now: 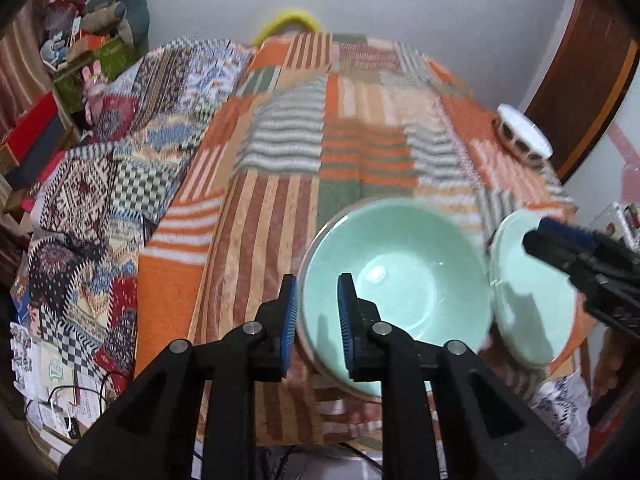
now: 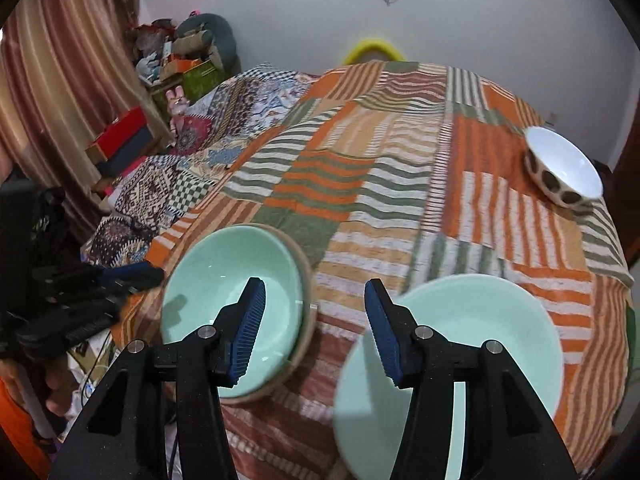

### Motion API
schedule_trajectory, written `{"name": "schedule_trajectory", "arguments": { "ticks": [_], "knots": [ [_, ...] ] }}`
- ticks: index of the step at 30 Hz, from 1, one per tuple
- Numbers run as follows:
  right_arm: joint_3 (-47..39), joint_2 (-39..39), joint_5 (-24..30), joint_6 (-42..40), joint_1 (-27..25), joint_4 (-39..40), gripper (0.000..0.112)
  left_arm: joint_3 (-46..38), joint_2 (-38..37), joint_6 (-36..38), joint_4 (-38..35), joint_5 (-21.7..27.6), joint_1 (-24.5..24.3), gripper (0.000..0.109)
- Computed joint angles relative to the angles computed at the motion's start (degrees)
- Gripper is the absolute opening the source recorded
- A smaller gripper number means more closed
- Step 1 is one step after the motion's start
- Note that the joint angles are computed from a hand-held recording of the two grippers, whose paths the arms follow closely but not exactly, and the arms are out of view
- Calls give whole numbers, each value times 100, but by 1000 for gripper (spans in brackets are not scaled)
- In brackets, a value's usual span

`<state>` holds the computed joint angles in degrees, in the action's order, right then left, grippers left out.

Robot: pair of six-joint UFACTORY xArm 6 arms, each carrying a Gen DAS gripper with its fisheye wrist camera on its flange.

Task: Organize plates and bowls
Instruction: 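Open both grippers to release the mint-green bowl, then move both grippers toward the spotted white bowl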

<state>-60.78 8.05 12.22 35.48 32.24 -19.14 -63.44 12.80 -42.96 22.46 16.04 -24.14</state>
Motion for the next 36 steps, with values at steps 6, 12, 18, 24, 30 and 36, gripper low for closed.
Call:
{"name": "schedule_trajectory", "arguments": {
  "ticks": [6,12,18,24,30,36],
  "knots": [
    [568,-707,51,821,-458,-868,52,-263,-182,-532,685,-198,-114,38],
    [917,-1340,192,1759,-985,-2002,68,-837,26,-131,208,-464,-289,66],
    [1153,-1742,145,2277,-1659,-2516,75,-1868,635,-14,245,-238,-473,78],
    [955,-1528,52,2145,-2250,-2312,75,-3219,1535,164,309,272,-657,81],
    [125,-587,186,2189,-2529,-2387,75,-4826,2670,679,-135,926,-752,90],
    [-767,508,167,1287,-2692,-1189,75,-7155,4181,1398,-669,2058,-834,90]
  ]
}}
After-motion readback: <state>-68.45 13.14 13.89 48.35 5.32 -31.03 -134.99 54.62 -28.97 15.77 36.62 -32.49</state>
